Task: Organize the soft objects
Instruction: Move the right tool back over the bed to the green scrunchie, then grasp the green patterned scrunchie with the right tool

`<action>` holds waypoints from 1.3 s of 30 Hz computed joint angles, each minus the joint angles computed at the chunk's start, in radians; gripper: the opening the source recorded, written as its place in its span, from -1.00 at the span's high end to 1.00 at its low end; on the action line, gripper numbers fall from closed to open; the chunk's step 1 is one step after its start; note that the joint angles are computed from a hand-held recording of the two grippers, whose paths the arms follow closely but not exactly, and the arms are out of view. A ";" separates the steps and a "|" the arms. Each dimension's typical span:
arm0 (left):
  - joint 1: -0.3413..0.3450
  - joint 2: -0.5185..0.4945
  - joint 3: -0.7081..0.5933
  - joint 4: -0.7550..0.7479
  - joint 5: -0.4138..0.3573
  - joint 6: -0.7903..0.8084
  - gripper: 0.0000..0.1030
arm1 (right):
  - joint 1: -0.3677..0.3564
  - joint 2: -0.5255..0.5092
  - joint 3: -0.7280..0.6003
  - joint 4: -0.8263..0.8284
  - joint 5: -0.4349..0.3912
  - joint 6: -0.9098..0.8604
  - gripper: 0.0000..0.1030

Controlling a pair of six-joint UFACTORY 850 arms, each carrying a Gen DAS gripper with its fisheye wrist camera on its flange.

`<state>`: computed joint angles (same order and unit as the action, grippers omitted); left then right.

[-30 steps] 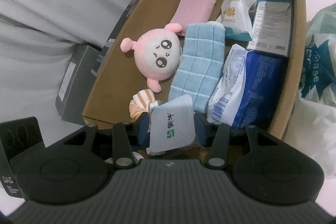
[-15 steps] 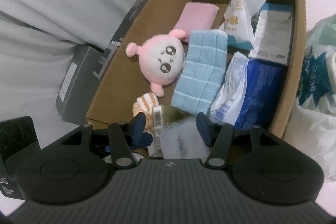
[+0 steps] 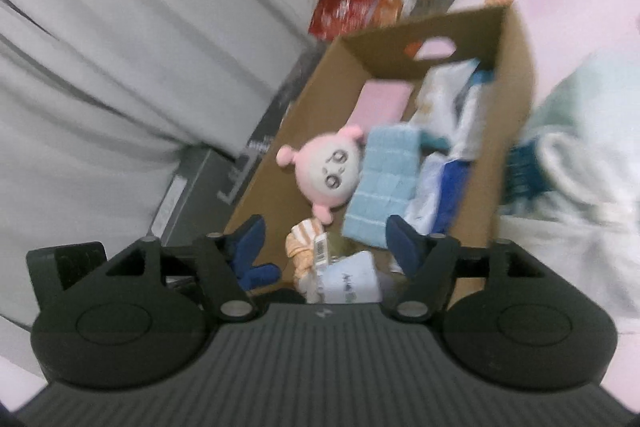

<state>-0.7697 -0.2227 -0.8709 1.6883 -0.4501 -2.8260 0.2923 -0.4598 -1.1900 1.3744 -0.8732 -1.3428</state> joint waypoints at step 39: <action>-0.126 -0.278 -0.344 -0.388 -0.186 0.628 -0.89 | -0.247 -0.229 0.000 0.600 0.505 -0.931 0.27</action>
